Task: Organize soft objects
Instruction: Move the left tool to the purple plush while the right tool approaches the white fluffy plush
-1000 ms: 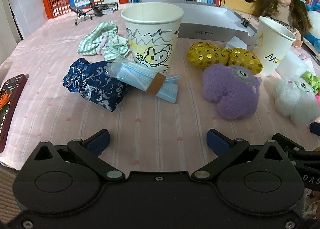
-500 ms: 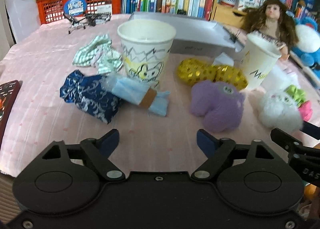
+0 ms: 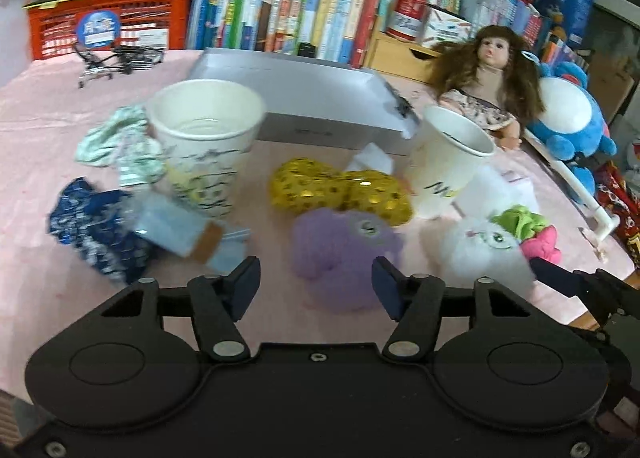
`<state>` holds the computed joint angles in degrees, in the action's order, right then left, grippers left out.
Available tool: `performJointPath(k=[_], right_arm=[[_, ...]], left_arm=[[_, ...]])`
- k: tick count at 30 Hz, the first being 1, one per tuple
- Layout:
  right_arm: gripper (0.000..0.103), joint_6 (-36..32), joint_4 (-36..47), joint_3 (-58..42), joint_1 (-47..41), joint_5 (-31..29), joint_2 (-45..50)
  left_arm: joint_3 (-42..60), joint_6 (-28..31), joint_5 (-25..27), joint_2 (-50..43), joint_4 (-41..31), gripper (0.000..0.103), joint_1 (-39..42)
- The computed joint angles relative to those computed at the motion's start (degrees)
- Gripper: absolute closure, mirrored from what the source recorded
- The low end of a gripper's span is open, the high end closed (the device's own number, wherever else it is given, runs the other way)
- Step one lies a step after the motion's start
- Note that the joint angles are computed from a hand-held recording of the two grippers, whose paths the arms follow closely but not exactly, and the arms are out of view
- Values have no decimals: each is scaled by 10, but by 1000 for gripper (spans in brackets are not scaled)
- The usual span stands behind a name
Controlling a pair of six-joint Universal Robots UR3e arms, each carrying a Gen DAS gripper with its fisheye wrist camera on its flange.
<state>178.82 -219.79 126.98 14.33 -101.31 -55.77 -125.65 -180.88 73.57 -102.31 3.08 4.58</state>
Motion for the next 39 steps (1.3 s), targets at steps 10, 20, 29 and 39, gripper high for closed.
performJointPath(k=[10,20,29,39], right_arm=[[29,-49,-41,36,-20,33,-6],[29,-66,-54,17,-31,51,18],[28,-69,-41,-9,-38,72,36],[26,-92,-42,-19,-54,104,45]], left_arm=[[81,-33,44,-88,7,31,-67],[108,-41,86,-125,25,32,-95],[97,-37,80,-117,24,32,-86],[96,-39,83,-129,39,33,-90]])
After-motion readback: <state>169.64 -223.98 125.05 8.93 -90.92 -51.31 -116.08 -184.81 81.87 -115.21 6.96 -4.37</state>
